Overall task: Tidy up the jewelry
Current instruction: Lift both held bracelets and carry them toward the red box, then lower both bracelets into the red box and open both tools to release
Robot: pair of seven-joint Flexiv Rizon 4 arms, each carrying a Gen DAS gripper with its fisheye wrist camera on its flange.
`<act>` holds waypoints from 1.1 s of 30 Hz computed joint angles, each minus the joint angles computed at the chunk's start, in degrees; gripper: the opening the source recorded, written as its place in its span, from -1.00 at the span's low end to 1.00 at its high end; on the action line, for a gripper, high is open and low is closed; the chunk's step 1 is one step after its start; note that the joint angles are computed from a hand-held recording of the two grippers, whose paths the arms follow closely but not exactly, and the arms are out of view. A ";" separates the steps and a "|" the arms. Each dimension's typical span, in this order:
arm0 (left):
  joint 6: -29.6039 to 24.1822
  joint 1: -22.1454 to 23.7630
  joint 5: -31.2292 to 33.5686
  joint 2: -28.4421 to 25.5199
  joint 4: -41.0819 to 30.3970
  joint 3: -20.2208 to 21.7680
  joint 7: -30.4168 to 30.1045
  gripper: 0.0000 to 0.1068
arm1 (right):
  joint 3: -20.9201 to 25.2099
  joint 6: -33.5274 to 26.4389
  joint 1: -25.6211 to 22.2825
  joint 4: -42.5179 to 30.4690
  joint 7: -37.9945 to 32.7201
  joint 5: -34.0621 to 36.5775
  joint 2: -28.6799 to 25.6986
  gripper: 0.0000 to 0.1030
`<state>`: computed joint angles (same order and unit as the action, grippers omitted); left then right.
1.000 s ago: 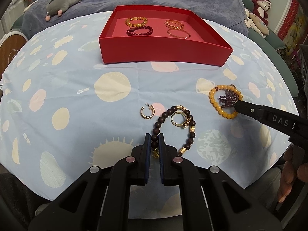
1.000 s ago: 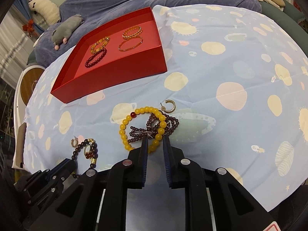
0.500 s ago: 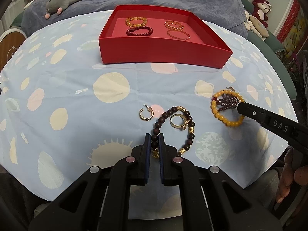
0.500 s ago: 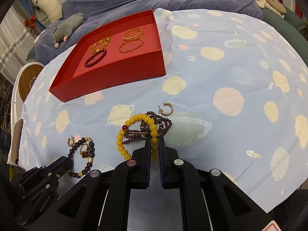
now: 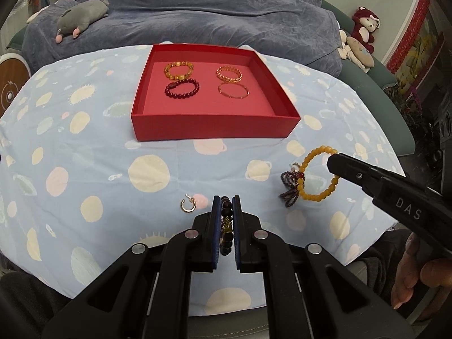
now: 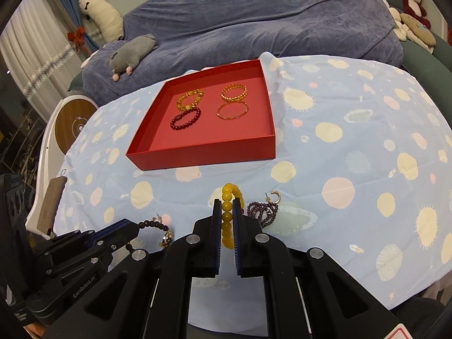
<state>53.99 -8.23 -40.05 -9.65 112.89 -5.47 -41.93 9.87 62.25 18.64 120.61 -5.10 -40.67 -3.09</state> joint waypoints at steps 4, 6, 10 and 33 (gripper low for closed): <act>-2.86 0.63 -2.30 -0.12 -2.81 -0.37 0.88 -0.86 | -0.33 0.78 -0.16 -1.86 -1.95 -0.68 -0.09 -0.85; -4.03 0.79 -2.69 -0.67 -4.72 -0.50 0.76 -0.86 | -0.61 1.34 -0.34 -2.96 -3.13 -0.58 -0.47 -0.85; -5.09 1.01 -2.96 -2.84 -9.61 -1.23 1.03 -0.86 | -1.41 1.14 -0.52 -6.19 -6.70 -0.02 -2.06 -0.85; -11.88 2.11 7.11 -26.36 -37.11 -4.41 -12.14 -0.86 | -4.96 4.01 -1.50 -22.76 -22.35 21.81 -20.54 -0.85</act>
<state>42.10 -6.12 -32.93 -36.01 75.77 -9.87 -54.07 4.91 66.26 17.14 97.85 -27.45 -18.87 -23.63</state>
